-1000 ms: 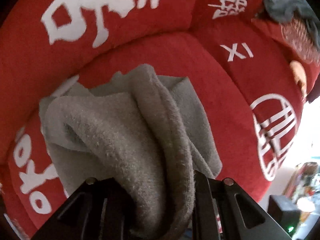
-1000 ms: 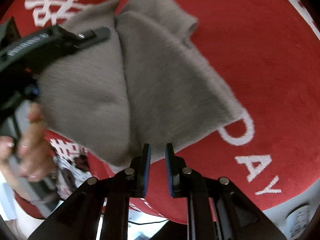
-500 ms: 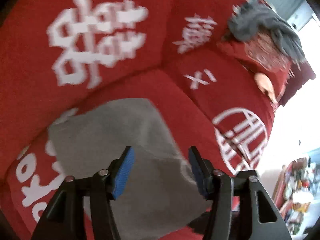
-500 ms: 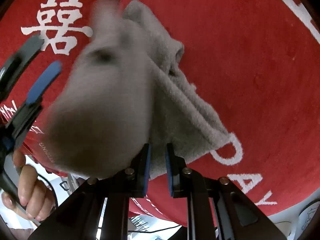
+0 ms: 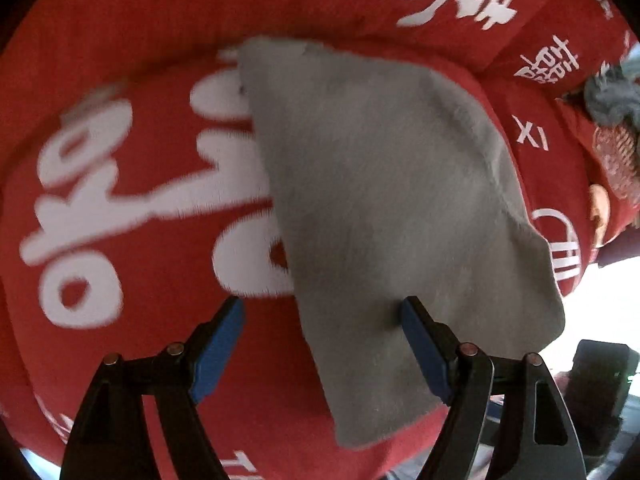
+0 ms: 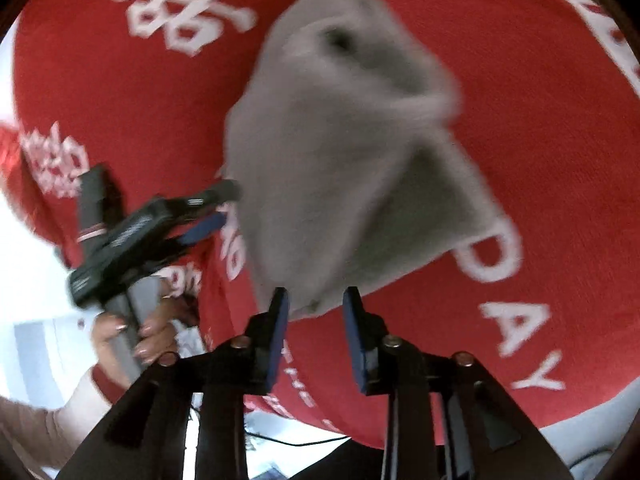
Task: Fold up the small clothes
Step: 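Fold the lifted sweater over with the left tool while the right tool presses it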
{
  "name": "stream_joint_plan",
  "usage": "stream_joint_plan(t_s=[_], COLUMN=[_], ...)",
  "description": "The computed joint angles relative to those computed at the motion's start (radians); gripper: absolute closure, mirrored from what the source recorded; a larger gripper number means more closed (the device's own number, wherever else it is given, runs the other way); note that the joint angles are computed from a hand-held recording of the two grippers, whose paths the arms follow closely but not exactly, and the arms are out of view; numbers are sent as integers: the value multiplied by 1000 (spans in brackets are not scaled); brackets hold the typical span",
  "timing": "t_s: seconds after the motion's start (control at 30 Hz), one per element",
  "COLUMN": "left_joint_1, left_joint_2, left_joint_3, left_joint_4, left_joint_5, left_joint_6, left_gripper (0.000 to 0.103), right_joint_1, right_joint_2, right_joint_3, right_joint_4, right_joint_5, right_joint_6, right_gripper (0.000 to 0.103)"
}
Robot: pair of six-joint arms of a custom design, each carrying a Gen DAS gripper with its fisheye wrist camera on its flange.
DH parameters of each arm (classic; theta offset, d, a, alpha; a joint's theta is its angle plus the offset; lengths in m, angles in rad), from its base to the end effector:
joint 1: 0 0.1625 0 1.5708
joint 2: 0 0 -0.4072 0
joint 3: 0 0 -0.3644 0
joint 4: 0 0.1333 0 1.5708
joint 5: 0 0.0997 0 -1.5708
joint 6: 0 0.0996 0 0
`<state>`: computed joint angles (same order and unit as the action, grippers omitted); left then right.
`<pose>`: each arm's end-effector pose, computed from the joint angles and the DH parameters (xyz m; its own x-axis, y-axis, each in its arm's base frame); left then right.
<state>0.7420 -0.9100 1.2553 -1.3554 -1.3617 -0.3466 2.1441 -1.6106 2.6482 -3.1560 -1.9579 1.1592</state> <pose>-0.3570 -0.5361 0.2251 -0.7573 0.5539 -0.3460 0.3902 0.8085 0.4404 0.2443 -0.2019 0.2287 -0.7783 0.5225 -0.3482 0.6254 0.5960 -0.5037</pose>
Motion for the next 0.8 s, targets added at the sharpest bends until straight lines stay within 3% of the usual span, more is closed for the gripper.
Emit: stream_joint_plan(t_s=[0.03, 0.2, 0.23, 0.27, 0.37, 0.4, 0.47, 0.6, 0.67, 0.8], left_joint_1=[7, 8, 7, 5, 2, -2, -7, 12, 29, 54], left_joint_2=[-4, -14, -16, -20, -30, -38, -52, -77, -92, -110], left_joint_3=[1, -1, 0, -6, -20, -20, -13, 1, 19, 46], left_joint_4=[3, 7, 5, 7, 12, 20, 30, 66, 56, 39], left_joint_5=[-16, -11, -5, -1, -10, 1, 25, 7, -12, -44], left_joint_6=[-4, 21, 30, 47, 87, 102, 122, 90, 47, -35], left_gripper=[22, 22, 22, 22, 22, 22, 22, 22, 22, 22], right_joint_1=[-3, -50, -59, -69, -51, -33, 32, 84, 104, 108], right_joint_2=[23, 164, 174, 171, 221, 229, 252, 242, 226, 251], right_joint_3=[-7, -32, -32, -43, -98, -125, -198, -159, -110, -51], right_joint_4=[-11, -147, -165, -152, -212, -199, -92, -18, -41, -160], right_joint_5=[8, 79, 91, 105, 141, 151, 95, 4, -43, -72], right_joint_6=[-8, -41, -46, -47, -85, -108, -108, 92, 199, 247], right_gripper=[56, 57, 72, 103, 103, 103, 103, 95, 77, 74])
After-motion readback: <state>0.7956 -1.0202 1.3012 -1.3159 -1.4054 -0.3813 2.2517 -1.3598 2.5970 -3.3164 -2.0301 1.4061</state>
